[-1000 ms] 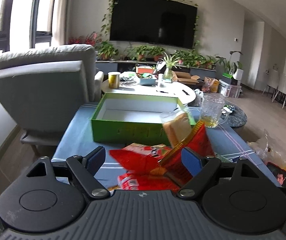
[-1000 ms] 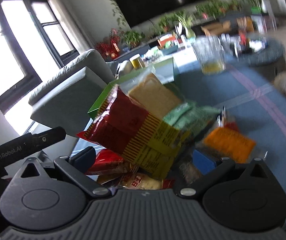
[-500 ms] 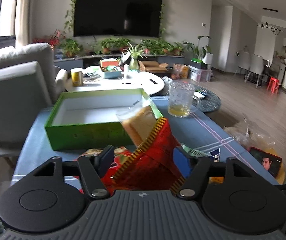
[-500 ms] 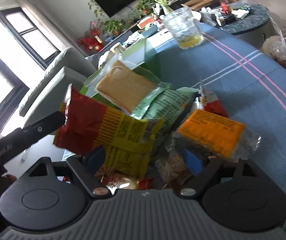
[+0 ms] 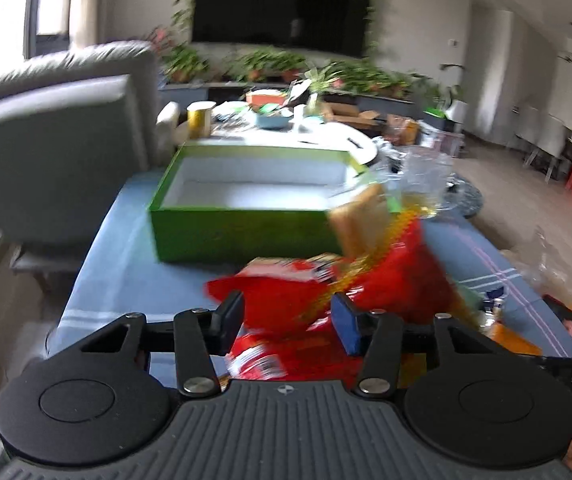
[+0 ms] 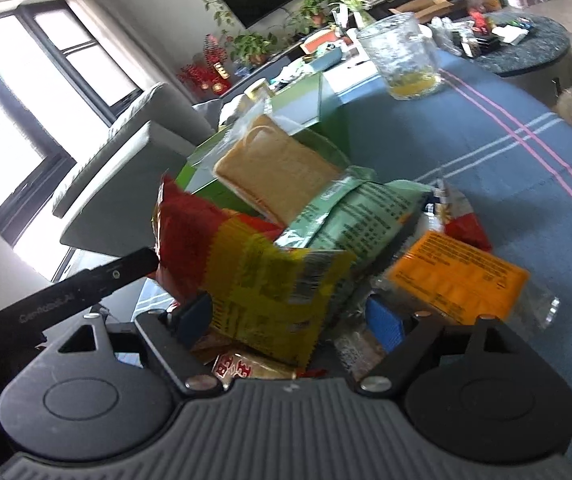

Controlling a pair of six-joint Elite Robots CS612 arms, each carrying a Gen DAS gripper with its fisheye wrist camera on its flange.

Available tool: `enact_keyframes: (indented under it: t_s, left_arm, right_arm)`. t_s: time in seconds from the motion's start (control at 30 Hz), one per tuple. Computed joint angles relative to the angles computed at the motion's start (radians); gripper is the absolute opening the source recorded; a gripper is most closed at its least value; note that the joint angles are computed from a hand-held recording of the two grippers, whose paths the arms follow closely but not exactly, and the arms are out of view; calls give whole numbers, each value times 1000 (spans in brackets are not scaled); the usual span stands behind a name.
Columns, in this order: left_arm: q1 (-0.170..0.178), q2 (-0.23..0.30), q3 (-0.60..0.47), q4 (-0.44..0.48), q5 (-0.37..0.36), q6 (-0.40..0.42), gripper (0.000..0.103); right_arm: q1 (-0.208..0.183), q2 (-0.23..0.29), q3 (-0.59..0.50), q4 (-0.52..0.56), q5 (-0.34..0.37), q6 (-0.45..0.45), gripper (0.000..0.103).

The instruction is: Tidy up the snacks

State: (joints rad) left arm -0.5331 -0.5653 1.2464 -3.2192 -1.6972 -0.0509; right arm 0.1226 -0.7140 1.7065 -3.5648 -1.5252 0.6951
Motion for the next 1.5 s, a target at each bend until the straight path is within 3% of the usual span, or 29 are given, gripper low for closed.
enact_keyframes:
  t_s: [0.17, 0.23, 0.43, 0.63, 0.73, 0.93, 1.23, 1.33, 1.5]
  left_arm:
    - [17, 2, 3, -29, -66, -21, 48]
    - [21, 4, 1, -46, -121, 29, 58]
    - [16, 12, -9, -82, -192, 187, 60]
    - [20, 29, -52, 2, -254, 276, 60]
    - [26, 44, -83, 45, -289, 268, 60]
    - [24, 46, -81, 74, -287, 280, 61]
    - [7, 45, -68, 4, -223, 358, 63]
    - [1, 55, -77, -15, -193, 384, 64]
    - [0, 63, -92, 0, -187, 346, 63]
  right_arm:
    - [2, 12, -22, 16, -9, -9, 72]
    - [1, 14, -26, 18, -9, -2, 72]
    - [-12, 23, -34, 3, 33, 37, 73]
    - [-20, 26, -40, -3, 66, 67, 73]
    - [-18, 26, -42, -3, 58, 66, 73]
    - [-25, 30, -47, -15, 79, 79, 72]
    - [-34, 35, -55, -16, 105, 156, 73]
    - [-32, 33, -61, 8, 94, 162, 73]
    - [-22, 29, -71, 39, 50, 132, 73]
